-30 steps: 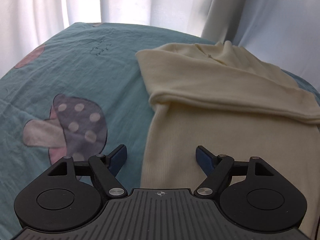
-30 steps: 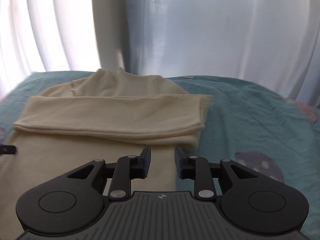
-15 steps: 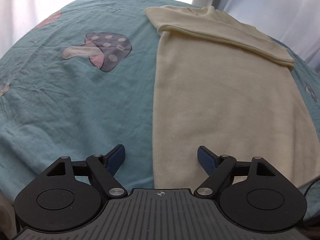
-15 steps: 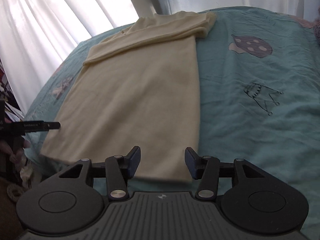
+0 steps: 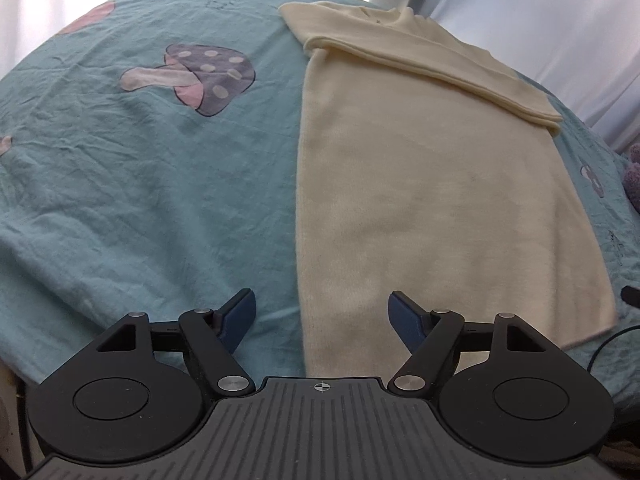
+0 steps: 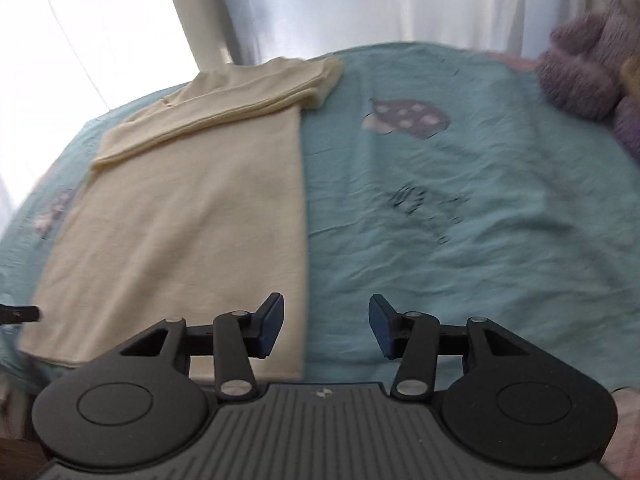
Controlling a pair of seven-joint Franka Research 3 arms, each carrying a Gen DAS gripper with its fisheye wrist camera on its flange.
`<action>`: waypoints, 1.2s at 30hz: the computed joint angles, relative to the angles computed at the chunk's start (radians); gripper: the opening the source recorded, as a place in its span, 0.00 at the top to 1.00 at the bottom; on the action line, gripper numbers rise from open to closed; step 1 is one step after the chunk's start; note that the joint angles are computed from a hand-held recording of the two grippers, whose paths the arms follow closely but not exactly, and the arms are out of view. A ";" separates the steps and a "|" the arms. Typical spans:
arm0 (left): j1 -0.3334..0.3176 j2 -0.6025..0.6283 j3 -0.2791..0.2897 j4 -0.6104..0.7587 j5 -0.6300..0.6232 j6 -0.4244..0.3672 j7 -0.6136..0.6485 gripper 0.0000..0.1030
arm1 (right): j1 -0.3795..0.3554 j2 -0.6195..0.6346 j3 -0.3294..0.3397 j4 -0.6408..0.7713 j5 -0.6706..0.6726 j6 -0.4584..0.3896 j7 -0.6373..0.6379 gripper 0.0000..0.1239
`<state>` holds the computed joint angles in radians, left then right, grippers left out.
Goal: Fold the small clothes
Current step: 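Move both tools to the hem of the folded dress, then grasp the hem with the left tool while the right tool grasps the hem beside it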
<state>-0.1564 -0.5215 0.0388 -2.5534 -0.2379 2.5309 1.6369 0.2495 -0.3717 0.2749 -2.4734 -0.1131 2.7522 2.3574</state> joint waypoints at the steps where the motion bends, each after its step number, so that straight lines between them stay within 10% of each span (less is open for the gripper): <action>1: -0.007 -0.004 0.014 0.002 -0.018 -0.012 0.006 0.26 | 0.065 0.011 -0.058 -0.008 0.090 0.023 -0.067 0.62; 12: 0.005 0.021 0.080 0.074 -0.191 -0.209 0.088 0.64 | 0.233 0.022 -0.187 -0.043 0.562 0.081 -0.386 0.86; 18: 0.033 0.058 0.068 0.114 -0.262 -0.286 0.169 0.67 | 0.313 0.032 -0.262 -0.038 0.827 0.092 -0.566 0.84; 21: 0.048 0.083 0.060 0.134 -0.294 -0.313 0.193 0.89 | 0.308 0.044 -0.264 -0.022 0.915 0.077 -0.629 0.84; 36: 0.023 0.204 0.026 0.309 -0.485 -0.066 0.332 0.91 | 0.251 0.152 -0.241 0.124 1.027 0.220 -0.858 0.97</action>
